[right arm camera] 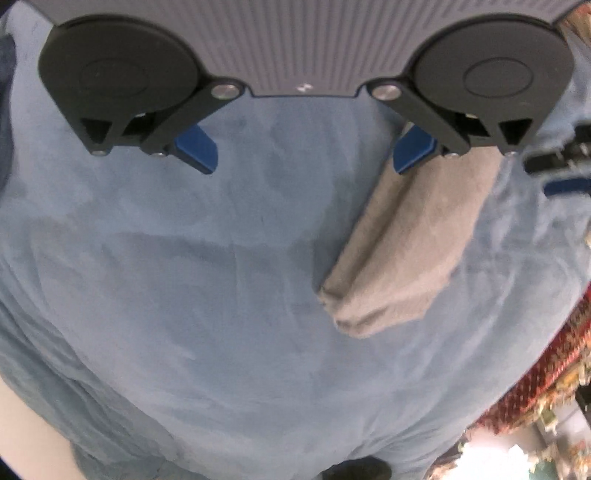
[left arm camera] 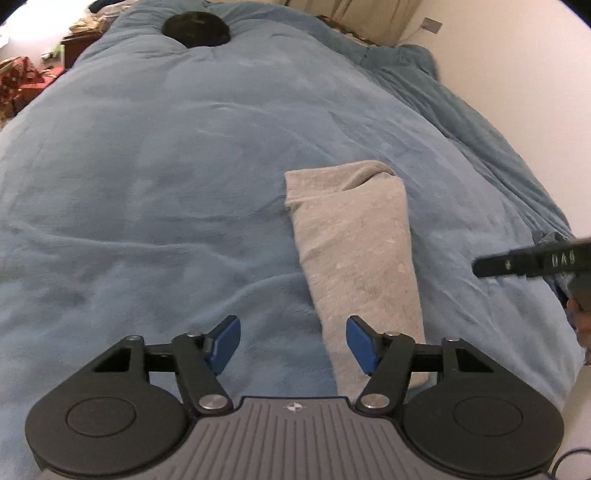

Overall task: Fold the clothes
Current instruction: 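Move both grippers to the narrow end of the folded grey shirt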

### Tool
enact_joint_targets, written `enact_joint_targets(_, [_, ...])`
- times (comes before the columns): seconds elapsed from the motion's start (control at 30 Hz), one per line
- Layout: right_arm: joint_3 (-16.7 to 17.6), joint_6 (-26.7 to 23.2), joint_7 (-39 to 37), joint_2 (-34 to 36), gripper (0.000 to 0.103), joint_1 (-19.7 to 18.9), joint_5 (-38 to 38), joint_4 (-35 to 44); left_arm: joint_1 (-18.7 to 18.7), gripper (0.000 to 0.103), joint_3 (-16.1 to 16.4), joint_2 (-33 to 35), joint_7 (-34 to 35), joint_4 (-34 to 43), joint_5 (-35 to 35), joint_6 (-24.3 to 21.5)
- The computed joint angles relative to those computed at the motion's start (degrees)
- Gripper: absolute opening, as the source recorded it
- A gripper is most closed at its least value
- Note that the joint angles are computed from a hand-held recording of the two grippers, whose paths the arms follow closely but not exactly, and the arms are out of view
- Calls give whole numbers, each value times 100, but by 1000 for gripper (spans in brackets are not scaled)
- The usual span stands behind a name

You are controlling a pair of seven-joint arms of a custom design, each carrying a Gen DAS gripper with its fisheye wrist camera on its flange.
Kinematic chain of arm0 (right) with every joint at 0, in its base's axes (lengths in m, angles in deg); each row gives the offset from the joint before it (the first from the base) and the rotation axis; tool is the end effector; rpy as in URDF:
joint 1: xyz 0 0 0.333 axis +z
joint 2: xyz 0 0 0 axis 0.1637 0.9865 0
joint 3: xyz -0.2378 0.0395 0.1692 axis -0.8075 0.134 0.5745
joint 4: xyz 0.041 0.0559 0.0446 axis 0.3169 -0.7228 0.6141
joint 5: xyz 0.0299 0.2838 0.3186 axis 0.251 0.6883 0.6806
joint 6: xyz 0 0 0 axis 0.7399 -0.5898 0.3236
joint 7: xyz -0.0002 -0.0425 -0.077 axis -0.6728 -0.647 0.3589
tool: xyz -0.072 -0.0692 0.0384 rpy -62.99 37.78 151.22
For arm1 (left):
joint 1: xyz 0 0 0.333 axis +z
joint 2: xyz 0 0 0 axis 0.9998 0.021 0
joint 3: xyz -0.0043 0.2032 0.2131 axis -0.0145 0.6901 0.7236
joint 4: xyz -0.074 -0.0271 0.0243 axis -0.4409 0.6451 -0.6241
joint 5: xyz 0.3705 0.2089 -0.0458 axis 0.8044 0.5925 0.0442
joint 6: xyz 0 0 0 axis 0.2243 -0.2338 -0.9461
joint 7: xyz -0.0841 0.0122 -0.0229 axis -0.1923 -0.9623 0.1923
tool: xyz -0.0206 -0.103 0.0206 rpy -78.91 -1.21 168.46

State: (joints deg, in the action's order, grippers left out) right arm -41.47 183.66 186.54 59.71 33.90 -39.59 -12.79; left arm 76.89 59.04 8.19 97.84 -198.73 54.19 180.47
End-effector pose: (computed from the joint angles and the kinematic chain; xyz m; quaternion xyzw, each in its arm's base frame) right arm 0.5616 0.3312 0.6321 -0.7265 0.6510 -0.1235 0.1821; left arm 0.4353 -0.1485 0.6063 -0.6605 0.6728 -0.3209 0.0900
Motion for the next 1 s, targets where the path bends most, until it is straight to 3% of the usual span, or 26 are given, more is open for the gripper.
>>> enact_joint_targets(0.03, [-7, -102, -219, 162, 102, -39, 222, 241, 7, 42, -4, 30, -11, 42, 13, -27])
enact_joint_targets(0.17, [-58, 197, -195, 327, 91, -124, 713, 403, 118, 26, -90, 264, -152, 251, 184, -137])
enact_joint_targets(0.3, [-120, 268, 414, 532, 86, 7, 237, 665, 230, 25, -145, 472, -355, 446, 344, -162])
enact_joint_targets(0.4, [-195, 15, 1015, 766, 86, 214, -490, 1044, 280, 25, -120, 712, -409, 691, 393, -183])
enact_joint_targets(0.47, [-197, 8, 898, 930, 75, 228, -559, 1277, 309, 25, -109, 883, -411, 867, 416, -189])
enact_joint_targets(0.53, [-155, 69, 548, 1106, 49, 130, -173, 1506, 332, 25, -93, 1086, -417, 1060, 396, -167])
enact_joint_targets(0.57, [-142, 23, 449, 1239, 29, 87, 56, 1688, 336, 25, -61, 1220, -424, 1173, 322, -164])
enact_joint_targets(0.6, [-134, -16, 371, 1368, 19, 51, 262, 1860, 345, 25, -32, 1355, -430, 1289, 245, -164])
enact_joint_targets(0.83, [-200, 432, 629, 1918, 19, -127, 1108, 2297, 380, 25, 175, 2140, -220, 1915, -893, -334])
enact_joint_targets(1.0, [-266, 281, 797, 2416, 23, -163, 1283, 2784, 483, 25, 99, 2333, -213, 1999, -1272, -345])
